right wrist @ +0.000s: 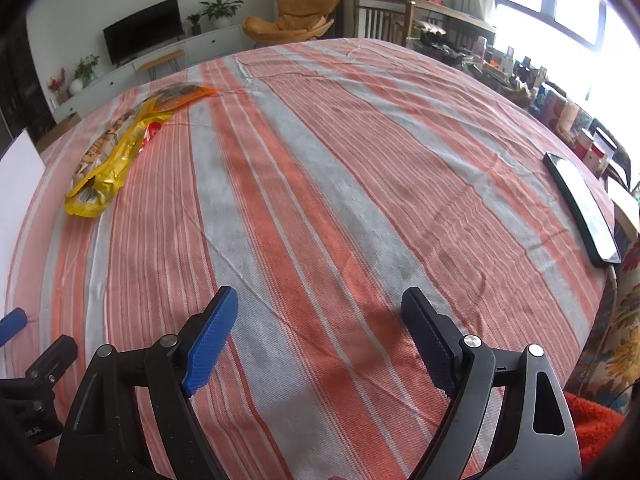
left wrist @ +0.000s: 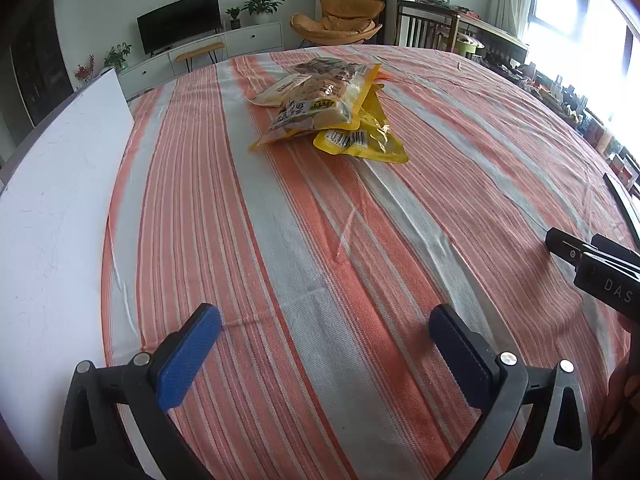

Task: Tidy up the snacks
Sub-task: 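Return both tools to the remaining snacks on the bed, then move the left tool onto the clear peanut bag with yellow trim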

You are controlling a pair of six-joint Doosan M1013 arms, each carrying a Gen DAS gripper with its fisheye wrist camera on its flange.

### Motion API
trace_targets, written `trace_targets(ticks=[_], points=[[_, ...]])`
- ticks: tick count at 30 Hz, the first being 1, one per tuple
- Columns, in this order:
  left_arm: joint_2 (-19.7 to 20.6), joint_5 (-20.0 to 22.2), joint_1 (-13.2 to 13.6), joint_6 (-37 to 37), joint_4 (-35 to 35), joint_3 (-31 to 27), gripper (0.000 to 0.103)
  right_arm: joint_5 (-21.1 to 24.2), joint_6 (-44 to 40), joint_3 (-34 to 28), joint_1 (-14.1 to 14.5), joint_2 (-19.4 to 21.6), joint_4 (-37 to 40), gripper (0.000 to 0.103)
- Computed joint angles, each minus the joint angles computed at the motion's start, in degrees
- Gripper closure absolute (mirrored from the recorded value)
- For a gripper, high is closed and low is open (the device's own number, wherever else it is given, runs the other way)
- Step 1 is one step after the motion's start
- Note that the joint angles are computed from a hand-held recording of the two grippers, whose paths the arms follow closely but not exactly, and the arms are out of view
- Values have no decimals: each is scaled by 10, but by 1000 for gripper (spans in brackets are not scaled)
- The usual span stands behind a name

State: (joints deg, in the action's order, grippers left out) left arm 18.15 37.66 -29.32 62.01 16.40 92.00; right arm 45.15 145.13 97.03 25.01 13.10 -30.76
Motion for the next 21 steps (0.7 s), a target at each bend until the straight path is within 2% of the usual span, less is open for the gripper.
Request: trace_targets(ticks=[3,4,6,9,13,16,20,21], points=[[5,53,7,41,-64,-25,4,1,1,0,0,0,-1,16],[2,49,14,76,-117,-30,4,1,1,0,0,0,-1,16],[0,48,18,106,-147,-47,4,1,1,0,0,0,-1,16],[18,72,19,126,-136,-103,4,1,2,0,0,0,-1,16],[83,137,34,145,-140,-211,4,1,1,0,0,0,-1,16],[127,144,39,130,-89,-264,4,1,2,0,0,0,-1,16],[174,152,44,192,-79,-312,4,1,2,0,0,1,-2,15],[181,153,47,208,-99,-319,14,1,2,0,0,1,-2,15]])
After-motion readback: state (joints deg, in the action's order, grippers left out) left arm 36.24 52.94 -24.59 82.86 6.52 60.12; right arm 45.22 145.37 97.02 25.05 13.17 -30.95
